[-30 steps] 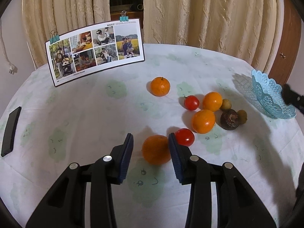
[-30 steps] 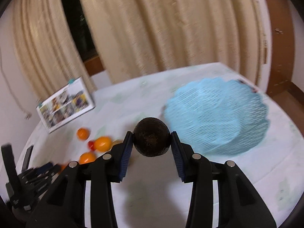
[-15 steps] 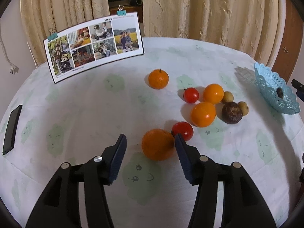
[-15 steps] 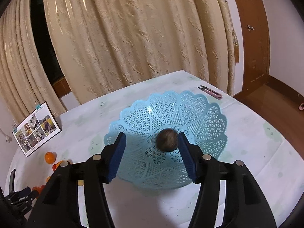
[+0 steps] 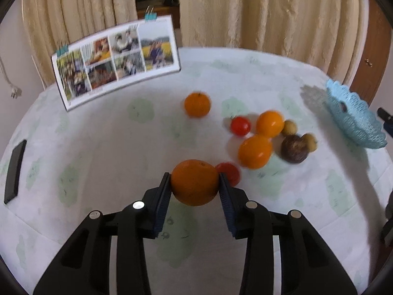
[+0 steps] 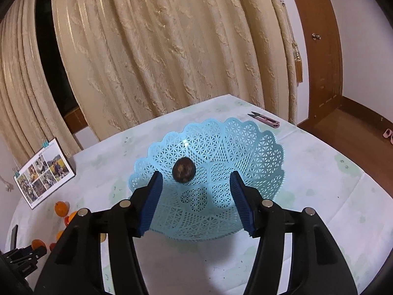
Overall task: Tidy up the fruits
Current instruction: 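Carry the dark brown fruit into the blue basket and open the right tool, then carry the large orange over the blue basket and open the left tool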
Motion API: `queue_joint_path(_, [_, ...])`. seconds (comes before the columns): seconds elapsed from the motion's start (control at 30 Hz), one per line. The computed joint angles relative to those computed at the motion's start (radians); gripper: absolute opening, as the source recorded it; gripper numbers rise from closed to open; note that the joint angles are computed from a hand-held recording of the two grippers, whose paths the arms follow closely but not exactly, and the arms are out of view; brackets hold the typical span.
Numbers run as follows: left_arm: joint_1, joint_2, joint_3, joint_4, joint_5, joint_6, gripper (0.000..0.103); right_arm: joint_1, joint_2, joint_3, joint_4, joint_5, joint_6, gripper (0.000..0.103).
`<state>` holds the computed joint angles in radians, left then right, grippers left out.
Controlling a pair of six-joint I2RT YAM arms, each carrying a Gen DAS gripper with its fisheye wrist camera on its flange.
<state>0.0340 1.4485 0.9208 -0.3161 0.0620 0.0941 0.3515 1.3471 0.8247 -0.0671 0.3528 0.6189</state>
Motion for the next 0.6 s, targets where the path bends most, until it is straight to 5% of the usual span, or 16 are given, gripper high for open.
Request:
queue_joint_path(0.27, [-0.211, 0.040, 0.144, -0.075, -0.003, -0.046, 0.039, -0.034, -0.058, -0.045, 0.009, 0.025, 0.073, 0.059])
queue_joint_path(0.6, [-0.495, 0.259, 0.418, -0.100, 0.036, -0.117, 0.039, -0.063, -0.108, -0.080, -0.026, 0.106, 0.152, 0.066])
